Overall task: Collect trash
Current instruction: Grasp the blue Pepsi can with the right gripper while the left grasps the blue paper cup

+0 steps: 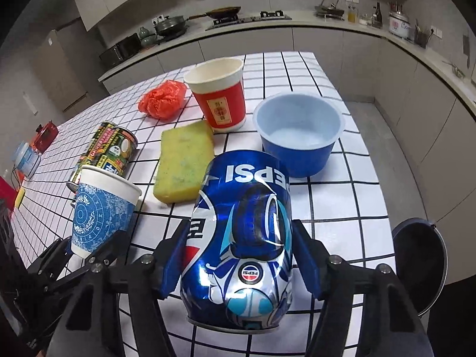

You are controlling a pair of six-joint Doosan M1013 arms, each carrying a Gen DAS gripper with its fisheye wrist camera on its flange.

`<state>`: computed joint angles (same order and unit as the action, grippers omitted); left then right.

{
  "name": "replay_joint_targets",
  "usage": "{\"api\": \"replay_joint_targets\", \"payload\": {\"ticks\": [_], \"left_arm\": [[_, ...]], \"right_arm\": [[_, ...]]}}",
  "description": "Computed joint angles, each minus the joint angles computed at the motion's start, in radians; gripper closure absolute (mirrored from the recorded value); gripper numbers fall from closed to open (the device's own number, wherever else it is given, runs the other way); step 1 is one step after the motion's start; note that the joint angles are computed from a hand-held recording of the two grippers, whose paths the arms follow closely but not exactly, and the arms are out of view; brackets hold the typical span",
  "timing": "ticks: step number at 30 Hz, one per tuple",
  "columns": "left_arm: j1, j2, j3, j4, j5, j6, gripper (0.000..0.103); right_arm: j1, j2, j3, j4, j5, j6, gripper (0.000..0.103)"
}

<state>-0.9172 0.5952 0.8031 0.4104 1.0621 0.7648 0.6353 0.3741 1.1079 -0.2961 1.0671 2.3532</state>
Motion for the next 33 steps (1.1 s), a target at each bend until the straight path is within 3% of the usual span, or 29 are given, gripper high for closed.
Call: {"api": "replay_joint_targets", "payload": {"ticks": [10,12,14,16,33], "left_arm": [[-0.014,-0.009,0.013,0.013,-0.004,-0.012,0.046],[-0.014,-0.009,0.014,0.009,0.003,-0.014,0.046],[-0.014,-0.006,0.01,0.005,0.011,-0.012,0.046],[-0.013,-0.001,0.001,0.0,0.021,-0.008,0.046],[-0.051,0.044,-0.094,0.03,0.043,0.0,0.046]], "right_arm": [[-0.008,-0.005,0.008,0.072,0.021,-0.061,0.034],[-0.007,0.005,-0.001,0.073,0.042,-0.063,0.026],[-0.007,0.012,-0.006,0.068,0.054,-0.061,0.025],[-0.012,0.011,-0.003,0.091,0.049,-0.067,0.037],[-0.016,-0.072,0.079,0.022,-0.011,-0.032,0.037]]}}
